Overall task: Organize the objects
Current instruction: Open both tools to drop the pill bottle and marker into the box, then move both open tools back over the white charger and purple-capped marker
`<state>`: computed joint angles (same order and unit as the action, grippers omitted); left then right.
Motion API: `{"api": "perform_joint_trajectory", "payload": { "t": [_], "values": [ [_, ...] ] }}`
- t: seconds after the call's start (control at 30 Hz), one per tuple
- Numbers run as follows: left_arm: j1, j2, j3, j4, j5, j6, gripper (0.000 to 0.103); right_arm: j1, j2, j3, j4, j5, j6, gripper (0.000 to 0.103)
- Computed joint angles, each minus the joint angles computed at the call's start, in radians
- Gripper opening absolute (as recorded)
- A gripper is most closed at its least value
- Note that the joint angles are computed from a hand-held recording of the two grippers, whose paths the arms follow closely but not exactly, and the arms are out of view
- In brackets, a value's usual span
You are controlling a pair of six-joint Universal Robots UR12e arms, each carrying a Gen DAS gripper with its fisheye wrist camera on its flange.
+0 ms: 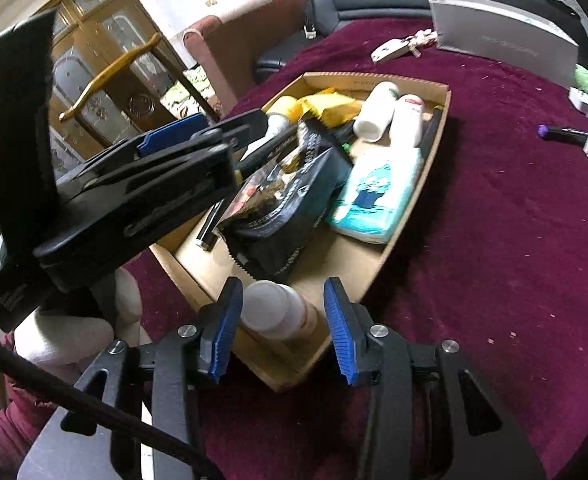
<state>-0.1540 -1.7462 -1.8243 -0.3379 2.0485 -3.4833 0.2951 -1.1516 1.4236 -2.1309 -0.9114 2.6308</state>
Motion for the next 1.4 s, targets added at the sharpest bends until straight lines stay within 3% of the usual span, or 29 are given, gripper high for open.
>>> {"api": "perform_joint_trajectory", "payload": {
  "t": [0.37,0.6,0.7,0.8,1.0,1.2,1.4],
  "values": [
    [-0.081,-0.038,0.085,-0.038,0.062,0.081,0.057,-0.094,-0.023,0.022,-0.134,0.025,0.118,0.045],
    [-0.093,-0.054,0.164,-0.059,-0.068,0.091,0.057,-0.178,-0.027,-0.052,-0.294,-0.025,0.237,0.046],
    [-0.097,-0.071,0.226,-0.057,-0.109,0.121,0.057,-0.207,-0.02,-0.121,-0.334,-0.055,0.289,0.061],
    [-0.087,-0.1,0.31,-0.087,-0.189,0.135,0.061,-0.219,-0.003,-0.199,-0.347,-0.112,0.306,0.063],
    [-0.062,-0.196,0.476,-0.198,-0.273,0.095,0.062,-0.216,0.062,-0.34,-0.302,-0.224,0.306,0.081],
    [-0.024,-0.27,0.527,-0.309,-0.399,-0.013,0.062,-0.202,0.185,-0.44,-0.102,-0.197,0.328,0.081],
    [0.008,-0.306,0.524,-0.386,-0.488,-0.088,0.062,-0.19,0.302,-0.526,-0.007,-0.2,0.441,0.08]
  ]
}}
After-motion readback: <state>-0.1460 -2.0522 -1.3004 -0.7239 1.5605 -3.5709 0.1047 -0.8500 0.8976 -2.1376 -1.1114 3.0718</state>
